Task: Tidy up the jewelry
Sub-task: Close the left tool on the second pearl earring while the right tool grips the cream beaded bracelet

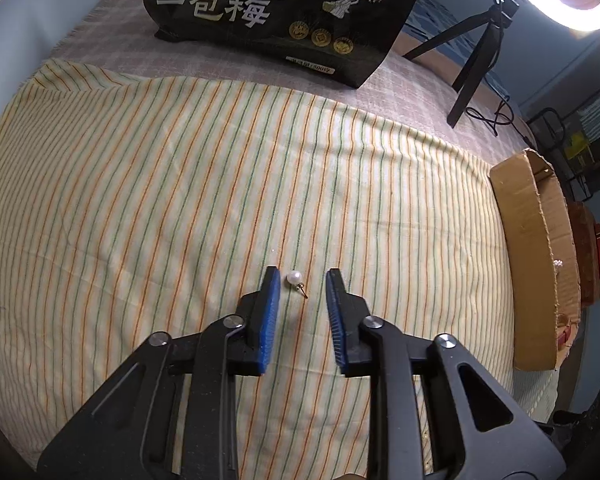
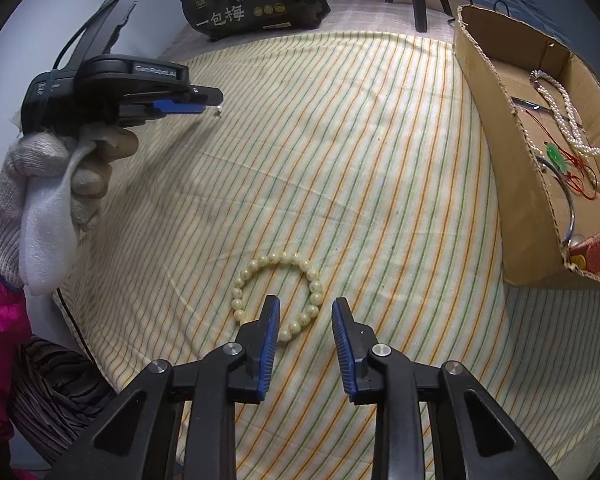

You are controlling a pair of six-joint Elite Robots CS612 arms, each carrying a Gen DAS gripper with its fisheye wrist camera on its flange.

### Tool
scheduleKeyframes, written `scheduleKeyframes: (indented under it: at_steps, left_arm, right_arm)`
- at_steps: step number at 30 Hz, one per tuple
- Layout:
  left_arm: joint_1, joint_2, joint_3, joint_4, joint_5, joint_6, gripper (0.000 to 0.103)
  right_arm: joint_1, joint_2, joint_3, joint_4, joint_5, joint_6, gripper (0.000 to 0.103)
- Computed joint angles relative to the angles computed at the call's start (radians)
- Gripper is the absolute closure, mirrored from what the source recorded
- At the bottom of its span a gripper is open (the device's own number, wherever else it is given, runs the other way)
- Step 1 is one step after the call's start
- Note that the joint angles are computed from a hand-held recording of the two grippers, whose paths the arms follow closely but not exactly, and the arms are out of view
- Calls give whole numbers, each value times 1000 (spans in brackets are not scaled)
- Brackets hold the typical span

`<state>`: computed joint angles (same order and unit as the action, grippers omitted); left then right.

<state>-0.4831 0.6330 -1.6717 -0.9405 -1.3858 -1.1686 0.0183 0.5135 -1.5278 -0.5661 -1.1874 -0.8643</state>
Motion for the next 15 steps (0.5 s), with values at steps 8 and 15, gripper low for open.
scheduleKeyframes:
  at_steps: [8,15]
  left_arm:
    - [2,4,8,20,5,-5,84]
    - [5,12,2,13,6,-16,91]
  right_arm:
    - [6,0,13,-3,-6,13,79]
    - [11,3,18,-9,-10,12,82]
